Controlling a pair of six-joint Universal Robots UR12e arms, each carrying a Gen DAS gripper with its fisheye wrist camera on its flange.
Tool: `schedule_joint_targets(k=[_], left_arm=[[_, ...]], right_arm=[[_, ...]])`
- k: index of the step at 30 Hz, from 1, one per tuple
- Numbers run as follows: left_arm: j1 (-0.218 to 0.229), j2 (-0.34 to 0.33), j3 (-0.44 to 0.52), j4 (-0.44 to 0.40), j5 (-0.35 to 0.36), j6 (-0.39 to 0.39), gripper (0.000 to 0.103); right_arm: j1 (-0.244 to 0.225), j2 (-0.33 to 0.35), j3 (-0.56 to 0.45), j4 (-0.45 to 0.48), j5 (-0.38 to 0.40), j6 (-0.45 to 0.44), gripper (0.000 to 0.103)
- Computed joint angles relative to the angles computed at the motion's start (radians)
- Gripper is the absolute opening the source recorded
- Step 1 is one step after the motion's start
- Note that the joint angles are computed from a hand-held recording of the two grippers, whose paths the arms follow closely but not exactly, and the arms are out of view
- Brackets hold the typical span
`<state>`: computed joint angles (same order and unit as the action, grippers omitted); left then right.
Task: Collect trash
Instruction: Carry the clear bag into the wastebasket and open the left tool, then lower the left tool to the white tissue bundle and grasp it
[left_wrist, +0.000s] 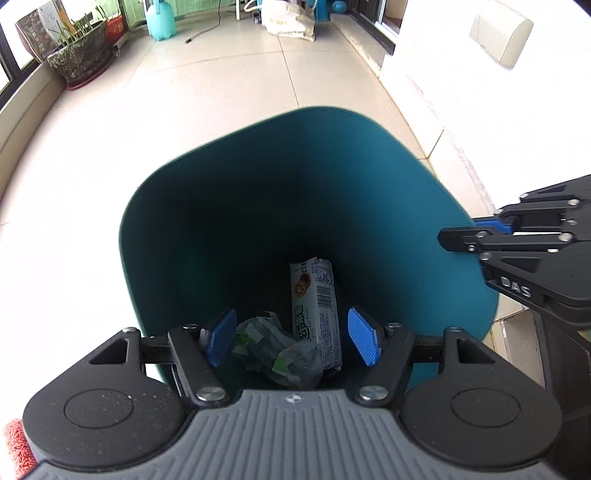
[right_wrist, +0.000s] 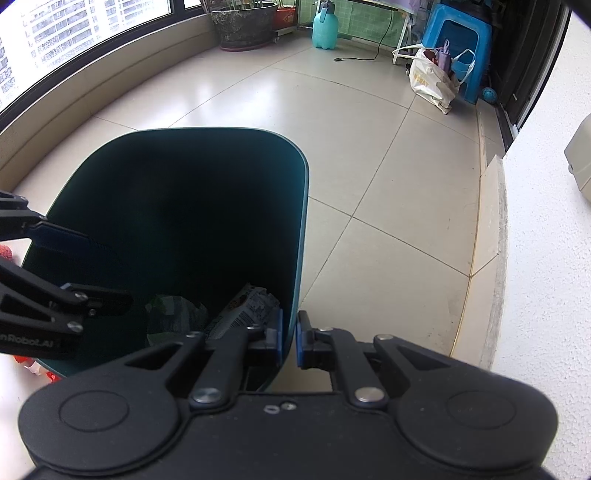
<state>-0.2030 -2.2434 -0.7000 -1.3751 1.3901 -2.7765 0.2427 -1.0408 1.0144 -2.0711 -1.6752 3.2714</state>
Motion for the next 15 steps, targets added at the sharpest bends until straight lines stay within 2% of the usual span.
schedule_joint_targets(k=[7, 13, 15], left_arm=[[0.021, 0.065, -0.068, 0.069, -0.040, -0.009, 0.066], [0.059, 0.142, -0.158, 0.145, -0.080, -0.021, 0.066], [0.076, 0.163, -0.184, 0.162, -0.083, -0.032, 0.074]], right_arm=[[0.006, 0.006, -0.006, 0.008, -0.018, -0.008, 0.006], [0.010, 0.014, -0.020, 0.023, -0.027, 0.000, 0.006], [0.012, 0.017, -0.025, 0.028, -0.032, -0.002, 0.006]])
